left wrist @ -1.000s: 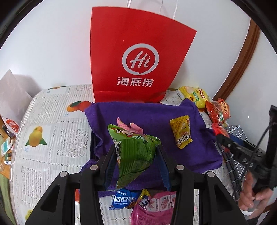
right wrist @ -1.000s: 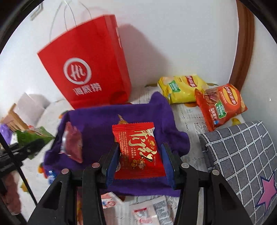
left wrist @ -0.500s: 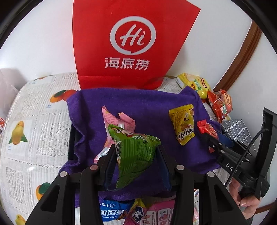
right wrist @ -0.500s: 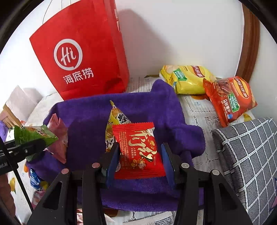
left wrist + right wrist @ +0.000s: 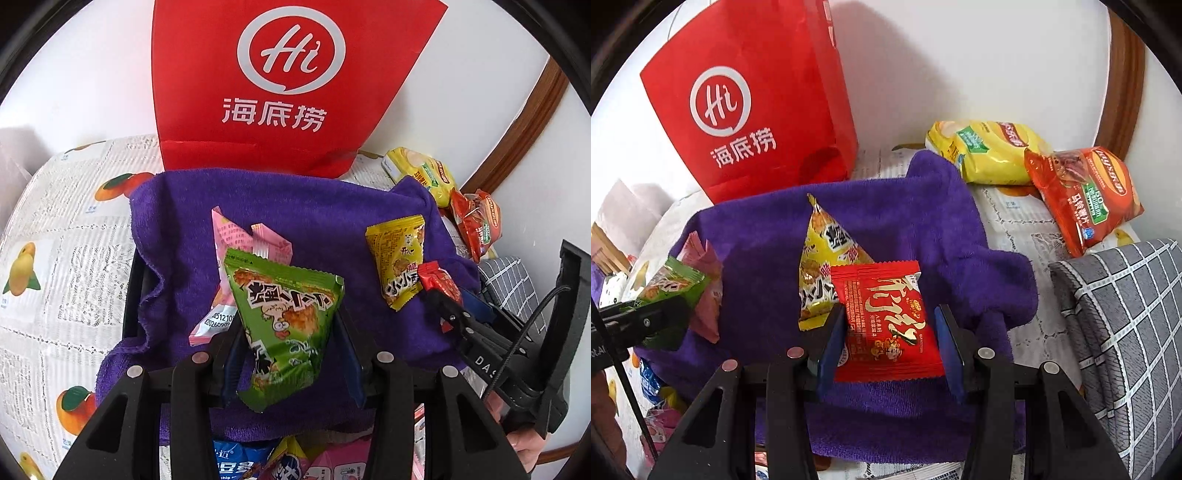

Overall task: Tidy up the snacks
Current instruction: 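Lower the red packet onto the purple towel and open the right tool while the left releases the green bag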

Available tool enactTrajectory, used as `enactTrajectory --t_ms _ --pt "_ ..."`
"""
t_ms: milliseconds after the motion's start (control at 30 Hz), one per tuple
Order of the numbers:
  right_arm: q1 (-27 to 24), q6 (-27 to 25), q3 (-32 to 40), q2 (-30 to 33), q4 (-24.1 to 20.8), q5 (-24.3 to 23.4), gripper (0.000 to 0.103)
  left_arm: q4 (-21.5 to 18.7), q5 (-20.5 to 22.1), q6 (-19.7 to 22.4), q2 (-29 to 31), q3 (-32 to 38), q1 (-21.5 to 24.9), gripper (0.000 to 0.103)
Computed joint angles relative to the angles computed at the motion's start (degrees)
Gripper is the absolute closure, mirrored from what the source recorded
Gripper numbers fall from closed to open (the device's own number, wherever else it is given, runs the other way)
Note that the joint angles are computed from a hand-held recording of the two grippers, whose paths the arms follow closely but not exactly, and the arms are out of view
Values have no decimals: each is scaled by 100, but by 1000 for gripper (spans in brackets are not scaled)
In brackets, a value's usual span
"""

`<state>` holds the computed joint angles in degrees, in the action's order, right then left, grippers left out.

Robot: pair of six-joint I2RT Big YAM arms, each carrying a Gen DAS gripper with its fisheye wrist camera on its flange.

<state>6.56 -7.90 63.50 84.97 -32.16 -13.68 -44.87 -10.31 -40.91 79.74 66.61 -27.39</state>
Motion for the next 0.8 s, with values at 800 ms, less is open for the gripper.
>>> enactTrajectory --t_ms 800 --pt "-64 -383 -716 -1350 -412 -517 43 -465 -201 -653 -1067 -643 -252 46"
